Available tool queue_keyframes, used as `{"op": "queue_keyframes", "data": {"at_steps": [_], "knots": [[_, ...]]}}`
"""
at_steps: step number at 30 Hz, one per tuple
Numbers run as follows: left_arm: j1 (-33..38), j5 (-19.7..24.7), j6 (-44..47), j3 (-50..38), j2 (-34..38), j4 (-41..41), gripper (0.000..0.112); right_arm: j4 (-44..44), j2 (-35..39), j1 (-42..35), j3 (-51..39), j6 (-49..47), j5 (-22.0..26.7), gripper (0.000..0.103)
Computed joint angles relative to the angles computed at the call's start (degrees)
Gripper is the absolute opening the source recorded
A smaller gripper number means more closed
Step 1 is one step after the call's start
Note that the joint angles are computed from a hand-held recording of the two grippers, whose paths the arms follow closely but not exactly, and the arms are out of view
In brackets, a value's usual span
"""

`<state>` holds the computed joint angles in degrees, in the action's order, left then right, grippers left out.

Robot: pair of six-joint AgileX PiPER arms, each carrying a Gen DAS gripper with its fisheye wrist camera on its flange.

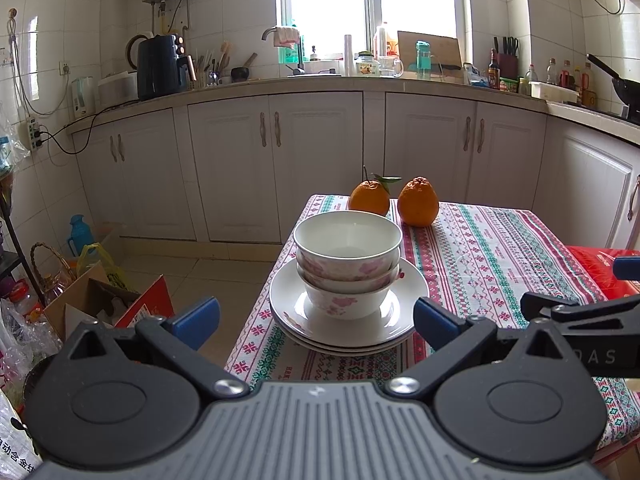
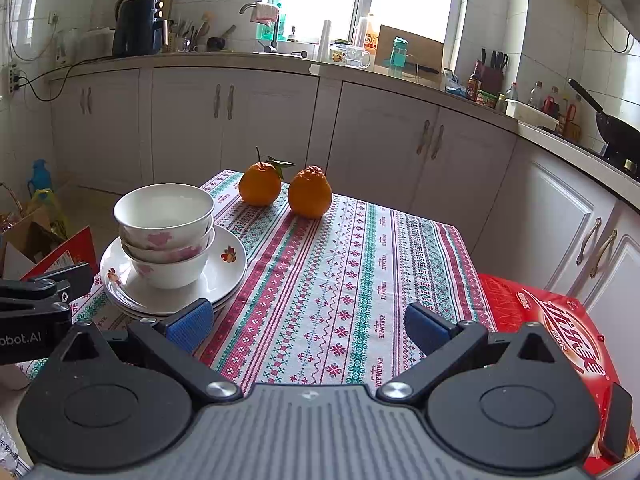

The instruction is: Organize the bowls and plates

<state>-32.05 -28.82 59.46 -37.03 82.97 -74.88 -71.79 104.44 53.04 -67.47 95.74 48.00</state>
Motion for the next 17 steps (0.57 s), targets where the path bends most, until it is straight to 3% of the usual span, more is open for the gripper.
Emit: {"op": "queue_keyframes", "data": {"at_steps": [17], "knots": [[0.31,0.38,-0.44,-0.30,0.60,0.56,0.102,0.23,-0.04,-0.28,-0.07,-0.36,-0.31,0.103]]}}
